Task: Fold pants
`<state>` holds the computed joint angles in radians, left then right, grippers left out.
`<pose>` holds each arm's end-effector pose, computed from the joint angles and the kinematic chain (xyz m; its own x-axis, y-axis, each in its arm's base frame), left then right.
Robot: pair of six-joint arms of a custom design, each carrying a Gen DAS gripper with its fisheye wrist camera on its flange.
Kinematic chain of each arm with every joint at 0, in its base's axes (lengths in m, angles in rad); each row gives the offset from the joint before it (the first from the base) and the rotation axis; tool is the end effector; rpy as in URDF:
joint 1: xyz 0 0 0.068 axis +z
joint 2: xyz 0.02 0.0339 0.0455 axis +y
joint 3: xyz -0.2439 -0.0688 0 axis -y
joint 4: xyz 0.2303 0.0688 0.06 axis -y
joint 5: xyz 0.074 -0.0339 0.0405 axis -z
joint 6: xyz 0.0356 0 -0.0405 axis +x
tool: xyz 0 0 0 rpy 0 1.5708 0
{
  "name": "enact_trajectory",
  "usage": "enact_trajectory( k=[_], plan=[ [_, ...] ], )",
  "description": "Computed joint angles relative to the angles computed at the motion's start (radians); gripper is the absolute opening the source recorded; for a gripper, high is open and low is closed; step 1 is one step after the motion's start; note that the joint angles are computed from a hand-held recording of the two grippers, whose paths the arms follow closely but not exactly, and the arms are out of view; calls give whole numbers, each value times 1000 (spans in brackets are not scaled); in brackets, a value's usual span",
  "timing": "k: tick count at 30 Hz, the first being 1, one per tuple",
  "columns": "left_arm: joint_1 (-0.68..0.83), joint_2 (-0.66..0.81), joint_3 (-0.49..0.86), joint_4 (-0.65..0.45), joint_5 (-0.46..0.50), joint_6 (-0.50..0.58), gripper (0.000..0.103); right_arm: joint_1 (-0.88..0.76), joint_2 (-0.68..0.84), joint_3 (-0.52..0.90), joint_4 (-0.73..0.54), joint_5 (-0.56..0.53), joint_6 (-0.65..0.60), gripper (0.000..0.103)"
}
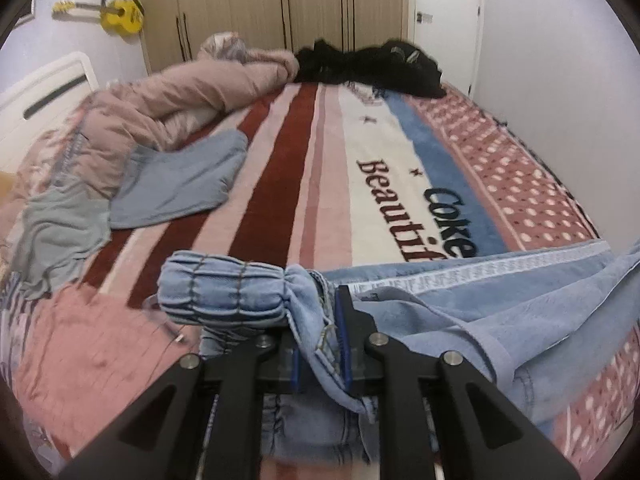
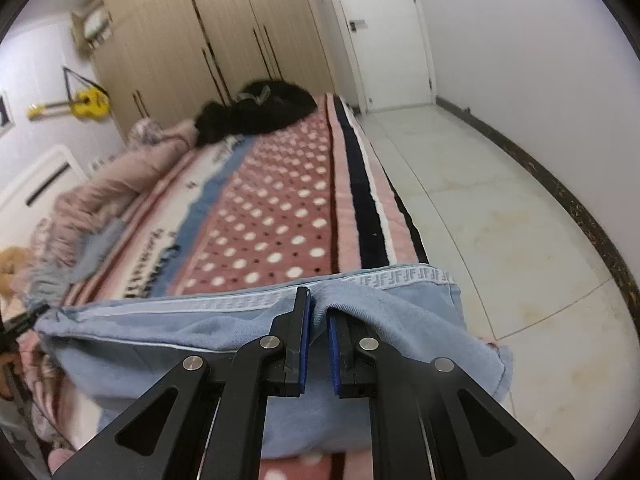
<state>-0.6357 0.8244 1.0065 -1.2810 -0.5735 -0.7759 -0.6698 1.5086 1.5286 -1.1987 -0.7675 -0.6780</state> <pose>0.1058 -0.0541 0.3007 -0.7219 -0.1985 -0.6629 -0.2876 0.9574 0.0266 0.2285 -0.1495 0.3295 -0.7140 -0.0104 -0.7001 -0.2684 0.9275 0.2600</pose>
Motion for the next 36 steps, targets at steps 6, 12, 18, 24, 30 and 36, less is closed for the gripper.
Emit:
enact_trajectory(
  k=[6, 12, 18, 24, 30, 36],
  plan=[
    [310, 82, -101, 250, 218, 228, 15, 166, 61, -55, 212, 162, 152, 3],
    [414, 116, -130, 313, 351, 301, 21, 211, 114, -98, 268, 216, 180, 5],
    [430, 14, -93, 242, 456, 346, 55, 197, 58, -129, 205, 176, 108, 51],
    [291, -58, -8, 145, 366, 301, 63, 148, -103, -153, 43, 64, -31, 51],
    [395, -95, -4, 164, 422, 331, 63, 204, -248, -189, -83, 11, -89, 51],
    [658, -48, -37, 244, 660, 389, 63, 379, -362, -262, -52, 62, -1, 51]
  ],
)
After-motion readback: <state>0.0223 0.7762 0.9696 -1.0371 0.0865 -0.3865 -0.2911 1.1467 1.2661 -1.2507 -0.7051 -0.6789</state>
